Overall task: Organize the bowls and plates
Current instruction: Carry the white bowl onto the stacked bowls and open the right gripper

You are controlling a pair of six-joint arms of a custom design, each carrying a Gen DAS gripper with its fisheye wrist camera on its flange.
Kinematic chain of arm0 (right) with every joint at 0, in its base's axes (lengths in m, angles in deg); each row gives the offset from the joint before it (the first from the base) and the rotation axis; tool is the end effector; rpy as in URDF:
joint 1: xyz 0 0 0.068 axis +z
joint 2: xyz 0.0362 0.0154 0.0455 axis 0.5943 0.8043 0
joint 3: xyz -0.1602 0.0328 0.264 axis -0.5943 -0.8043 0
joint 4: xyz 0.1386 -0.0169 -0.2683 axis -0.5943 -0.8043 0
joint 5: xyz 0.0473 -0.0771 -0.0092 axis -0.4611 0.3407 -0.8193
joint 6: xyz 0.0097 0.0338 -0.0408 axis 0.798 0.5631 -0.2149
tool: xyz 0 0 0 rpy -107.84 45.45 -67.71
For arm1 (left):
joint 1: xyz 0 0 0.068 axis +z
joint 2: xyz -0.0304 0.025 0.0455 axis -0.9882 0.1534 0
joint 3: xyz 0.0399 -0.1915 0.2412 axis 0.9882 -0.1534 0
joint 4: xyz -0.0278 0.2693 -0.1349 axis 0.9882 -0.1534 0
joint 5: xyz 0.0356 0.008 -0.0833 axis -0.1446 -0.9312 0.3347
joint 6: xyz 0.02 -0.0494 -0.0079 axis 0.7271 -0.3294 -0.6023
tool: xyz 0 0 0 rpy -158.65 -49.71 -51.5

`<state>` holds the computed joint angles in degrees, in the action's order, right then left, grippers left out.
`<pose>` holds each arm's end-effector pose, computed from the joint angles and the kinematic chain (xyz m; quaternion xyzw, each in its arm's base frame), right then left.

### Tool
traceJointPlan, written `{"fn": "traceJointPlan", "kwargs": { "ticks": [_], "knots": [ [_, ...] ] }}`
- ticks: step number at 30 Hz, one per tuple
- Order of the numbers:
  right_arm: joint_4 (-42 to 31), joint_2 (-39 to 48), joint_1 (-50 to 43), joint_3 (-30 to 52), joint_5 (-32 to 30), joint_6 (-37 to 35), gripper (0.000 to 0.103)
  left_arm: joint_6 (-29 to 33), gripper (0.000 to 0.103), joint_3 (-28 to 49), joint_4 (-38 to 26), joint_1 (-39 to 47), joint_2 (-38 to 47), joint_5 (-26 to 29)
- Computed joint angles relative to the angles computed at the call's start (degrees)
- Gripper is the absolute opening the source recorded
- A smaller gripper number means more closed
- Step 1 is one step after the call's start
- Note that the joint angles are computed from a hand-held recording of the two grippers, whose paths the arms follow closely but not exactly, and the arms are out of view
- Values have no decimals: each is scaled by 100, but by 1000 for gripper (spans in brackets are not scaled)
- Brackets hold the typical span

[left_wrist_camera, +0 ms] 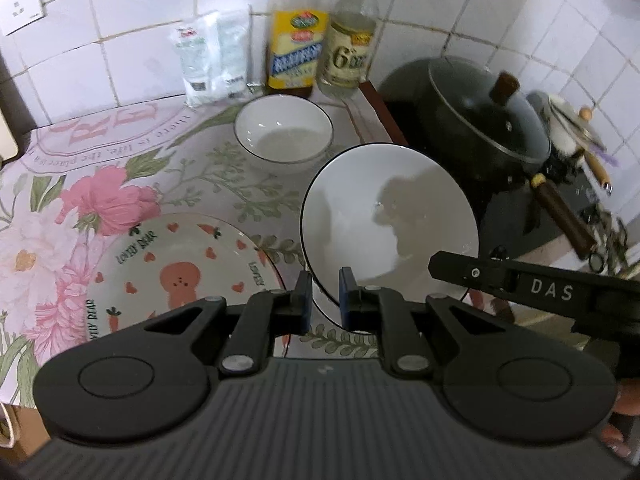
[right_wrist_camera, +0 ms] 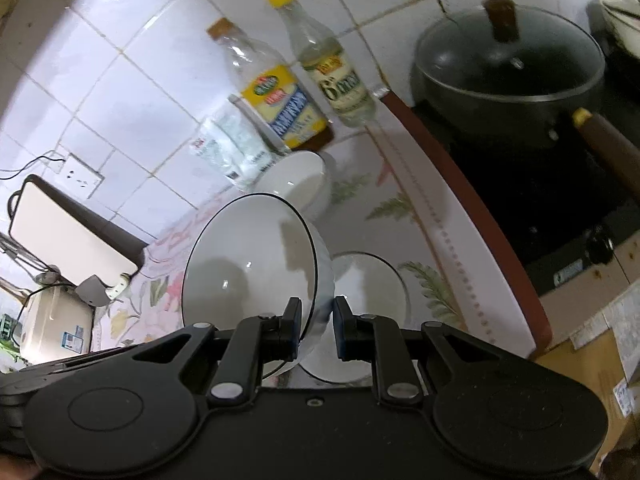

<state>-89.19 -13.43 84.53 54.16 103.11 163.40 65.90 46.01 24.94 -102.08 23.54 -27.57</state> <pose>0.1259 0.1095 0.2599 0.3882 0.8311 0.1438 0.3715 0.2678 -0.1171 0.2887 0.3604 0.8820 -0.1973 0.2308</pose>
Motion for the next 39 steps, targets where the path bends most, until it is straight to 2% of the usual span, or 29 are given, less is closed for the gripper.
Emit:
{"fn": "traceJointPlan", "kwargs": {
  "ticks": [6, 13, 21, 39],
  "knots": [
    [5, -96, -176, -311, -273, 72, 20, -136, 11, -251, 308, -324, 227, -239],
    [425, -54, -721, -663, -684, -326, 21, -282, 11, -325, 634, -427, 656, -279],
    [611, 389, -1150, -598, -945, -815, 21, -350, 11, -128, 630, -458, 1147, -291],
    [20, 1386, -726, -31, -393, -1189, 21, -339, 12, 10, 380, -587, 1217, -629]
  ]
}}
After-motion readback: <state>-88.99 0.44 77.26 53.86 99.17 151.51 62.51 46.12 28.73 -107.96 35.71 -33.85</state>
